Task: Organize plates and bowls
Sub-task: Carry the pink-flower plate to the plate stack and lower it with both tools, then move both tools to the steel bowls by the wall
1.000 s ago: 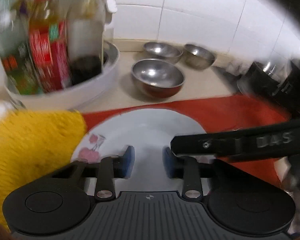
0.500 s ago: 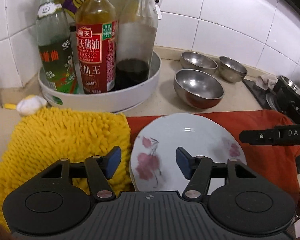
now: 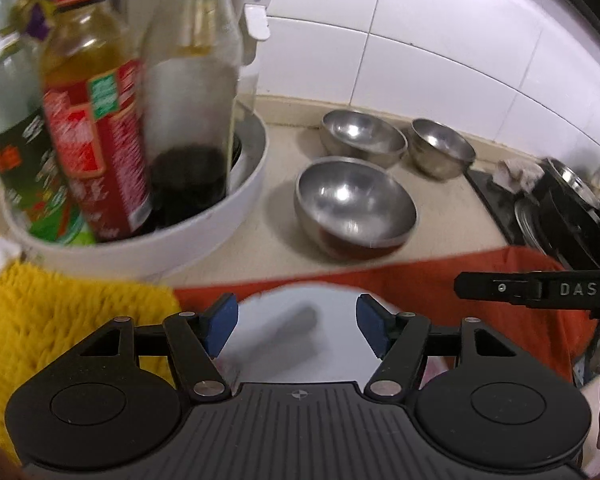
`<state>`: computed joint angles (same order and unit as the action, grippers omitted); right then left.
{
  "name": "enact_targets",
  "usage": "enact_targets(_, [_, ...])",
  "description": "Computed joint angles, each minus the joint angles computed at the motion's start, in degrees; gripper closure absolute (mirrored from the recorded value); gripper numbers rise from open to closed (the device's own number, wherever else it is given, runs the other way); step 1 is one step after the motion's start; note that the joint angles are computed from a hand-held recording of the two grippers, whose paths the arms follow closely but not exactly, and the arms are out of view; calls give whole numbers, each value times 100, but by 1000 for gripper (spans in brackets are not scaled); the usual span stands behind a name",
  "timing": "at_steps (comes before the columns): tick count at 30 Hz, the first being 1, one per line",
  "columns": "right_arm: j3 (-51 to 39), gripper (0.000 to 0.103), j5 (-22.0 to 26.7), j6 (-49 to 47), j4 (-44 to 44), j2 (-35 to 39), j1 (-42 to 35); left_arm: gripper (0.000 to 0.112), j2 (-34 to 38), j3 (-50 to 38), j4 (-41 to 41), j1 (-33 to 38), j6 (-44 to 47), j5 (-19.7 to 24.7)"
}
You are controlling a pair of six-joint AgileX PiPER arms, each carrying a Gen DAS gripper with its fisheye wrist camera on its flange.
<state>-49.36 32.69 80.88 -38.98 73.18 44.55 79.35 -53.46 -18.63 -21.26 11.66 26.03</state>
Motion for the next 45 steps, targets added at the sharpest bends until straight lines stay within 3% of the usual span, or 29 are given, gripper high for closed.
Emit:
enact_targets(6, [-695, 60, -437, -2390, 1525, 459, -1270, 39, 1037, -1127, 1374, -475, -1813, 124])
enact_targets(11, [-1391, 58, -548, -4785, 3513, 1217, -2103, 41, 1786, -1829, 1693, -678, -2409, 217])
enact_targets(18, [-1863, 58, -468, -7118, 5614, 2025, -2674, 54, 2491, -2604, 1989, -844, -2713, 655])
enact_targets(22, [-1796, 78, -515, -8194, 6655, 2201, -2834, 64, 2692, -2831, 1926, -876, -2484, 745])
enact_targets(32, [-1292, 78, -247, -7593, 6115, 1600, -3140, 63, 2910, -3248, 1191, -1147, -1510, 1031])
enact_targets(35, [-1160, 77, -279, -7402, 6137, 1490, -3310, 61, 2830, -3220, 1494, -1189, -1724, 1041])
enact_targets(37, [-1090, 71, -266, -7313, 6079, 1320, -3382, 56, 2661, -3106, 1618, -1141, -1808, 1003])
enact_targets(40, [-1060, 66, -203, -6833, 5397, 954, -3388, 52, 2395, -2997, 1858, -1071, -2010, 992])
enact_targets(45, [-1509, 65, -18, -6744, 4944, 821, -3540, 44, 2574, -3688, 2372, -1161, -2480, 1253])
